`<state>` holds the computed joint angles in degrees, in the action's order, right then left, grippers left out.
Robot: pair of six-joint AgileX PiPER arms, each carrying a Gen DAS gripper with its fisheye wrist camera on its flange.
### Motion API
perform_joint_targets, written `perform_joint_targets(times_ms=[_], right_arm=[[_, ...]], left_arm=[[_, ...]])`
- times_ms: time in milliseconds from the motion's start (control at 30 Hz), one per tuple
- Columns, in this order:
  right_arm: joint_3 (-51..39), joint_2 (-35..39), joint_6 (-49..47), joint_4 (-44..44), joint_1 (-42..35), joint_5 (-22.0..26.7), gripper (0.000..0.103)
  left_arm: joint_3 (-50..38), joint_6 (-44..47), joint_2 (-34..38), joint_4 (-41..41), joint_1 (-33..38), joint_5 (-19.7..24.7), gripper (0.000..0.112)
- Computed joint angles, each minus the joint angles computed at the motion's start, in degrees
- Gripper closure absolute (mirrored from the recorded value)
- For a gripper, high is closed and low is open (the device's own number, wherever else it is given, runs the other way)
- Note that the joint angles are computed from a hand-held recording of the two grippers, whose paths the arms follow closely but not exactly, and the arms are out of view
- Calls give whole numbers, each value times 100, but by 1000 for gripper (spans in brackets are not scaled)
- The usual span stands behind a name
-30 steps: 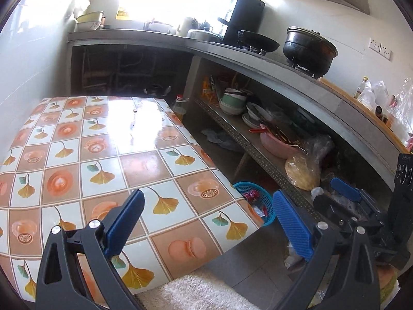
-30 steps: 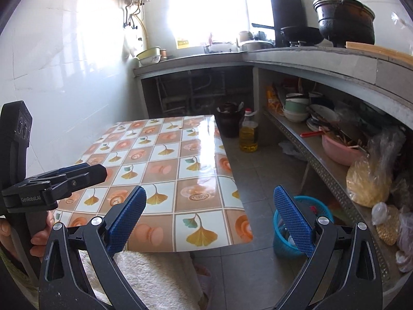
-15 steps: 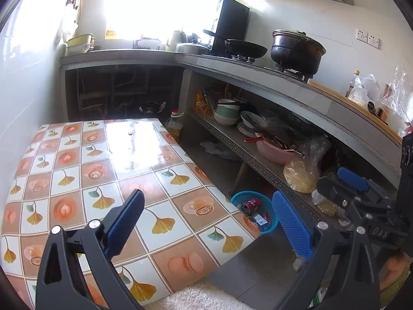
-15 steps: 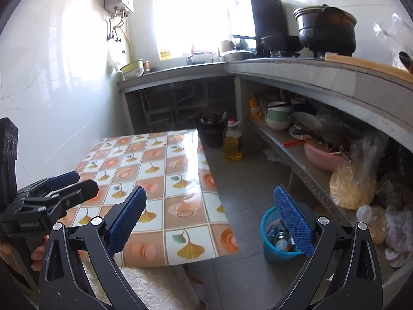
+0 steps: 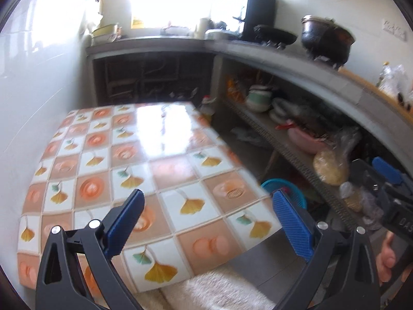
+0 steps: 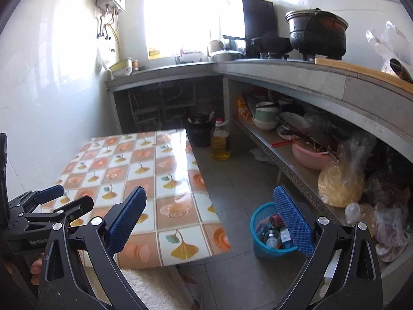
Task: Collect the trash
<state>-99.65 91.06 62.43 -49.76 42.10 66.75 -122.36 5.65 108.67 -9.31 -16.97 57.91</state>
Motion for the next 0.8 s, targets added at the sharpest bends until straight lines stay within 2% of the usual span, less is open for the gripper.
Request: perform_joint_targets(times_ms=[133,267,467,600,800], right_arm=[[264,180,47,190,143,275,8],[1175,90,567,437,300,67,8],[1475,179,589,1099,239,-168,8],[1422,162,748,896,251,-67,8],[1485,91,885,598,290,177,8]], left_arm=[[1120,-636,-374,951,-159,-453,15],[1955,-1244,-616,1510,-121,-734,15],[1995,-1547,-461,2047,-174,-360,15],[1940,-1671,-389,2289,-330,-171,15],[1828,-1522,-378,2296,-601,-214,15]])
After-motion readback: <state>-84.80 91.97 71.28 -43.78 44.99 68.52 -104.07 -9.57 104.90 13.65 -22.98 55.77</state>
